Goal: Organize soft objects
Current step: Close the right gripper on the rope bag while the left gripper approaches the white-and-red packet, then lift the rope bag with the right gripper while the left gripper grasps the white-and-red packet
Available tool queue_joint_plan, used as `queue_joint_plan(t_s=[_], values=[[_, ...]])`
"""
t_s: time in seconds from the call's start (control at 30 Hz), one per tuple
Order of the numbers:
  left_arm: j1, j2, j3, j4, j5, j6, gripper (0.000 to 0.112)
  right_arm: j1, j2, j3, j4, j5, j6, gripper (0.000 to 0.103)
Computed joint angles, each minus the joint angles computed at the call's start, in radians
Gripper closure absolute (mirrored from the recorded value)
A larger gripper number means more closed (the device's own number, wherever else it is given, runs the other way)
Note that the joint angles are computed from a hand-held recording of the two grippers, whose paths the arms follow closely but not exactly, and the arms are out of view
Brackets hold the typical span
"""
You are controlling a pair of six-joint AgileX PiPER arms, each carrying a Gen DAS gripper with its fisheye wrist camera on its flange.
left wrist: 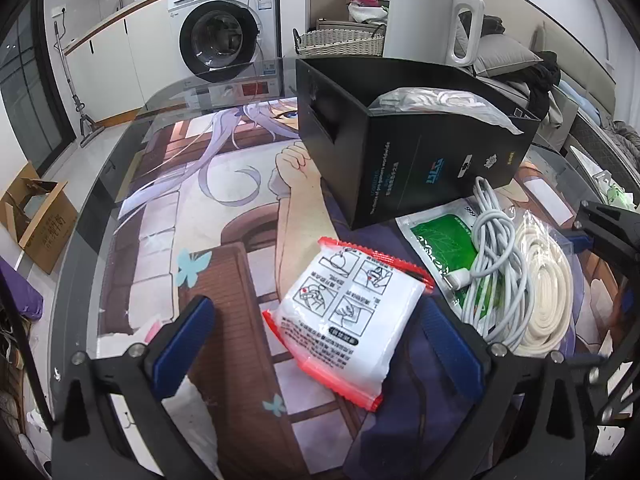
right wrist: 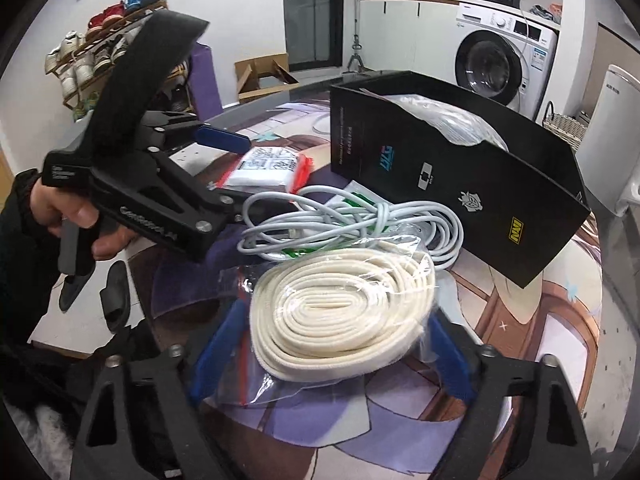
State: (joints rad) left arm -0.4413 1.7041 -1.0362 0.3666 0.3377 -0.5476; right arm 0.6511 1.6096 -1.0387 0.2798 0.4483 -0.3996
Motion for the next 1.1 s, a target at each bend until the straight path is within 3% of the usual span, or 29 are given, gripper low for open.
queue_joint_plan(t_s=[0.2, 0.53, 0.73, 0.9, 1.03, 1.1], values=[[-0.001, 0.000, 0.000, 0.003, 0.000, -0.003, 0.009, -0.036, -0.043, 0.056, 0.100, -0.018, -0.107, 0.044], [0.000, 0.000, 0.000, 0.001, -0.001, -0.002, 0.009, -0.114, -0.102, 0.114, 0.225, -0.008, -0.220, 0.050], [-0.001, -0.001, 0.002, -0.006, -0.007, 0.008, 0.011, -0.157, -0.130, 0.128, 0.279, -0.003, -0.278, 0.060], [-0.010, -0.020, 0.024, -0.008, -0.044, 0.034, 0.028, -0.175, -0.137, 0.136, 0.327, 0.005, -0.326, 0.063], [-0.014, -0.036, 0.037, -0.036, -0.065, 0.076, 0.055, -0.180, -0.140, 0.137, 0.359, 0.001, -0.347, 0.067], [-0.010, -0.042, 0.043, -0.074, -0.075, 0.112, 0.062, -0.183, -0.143, 0.138, 0.367, -0.006, -0.353, 0.070]])
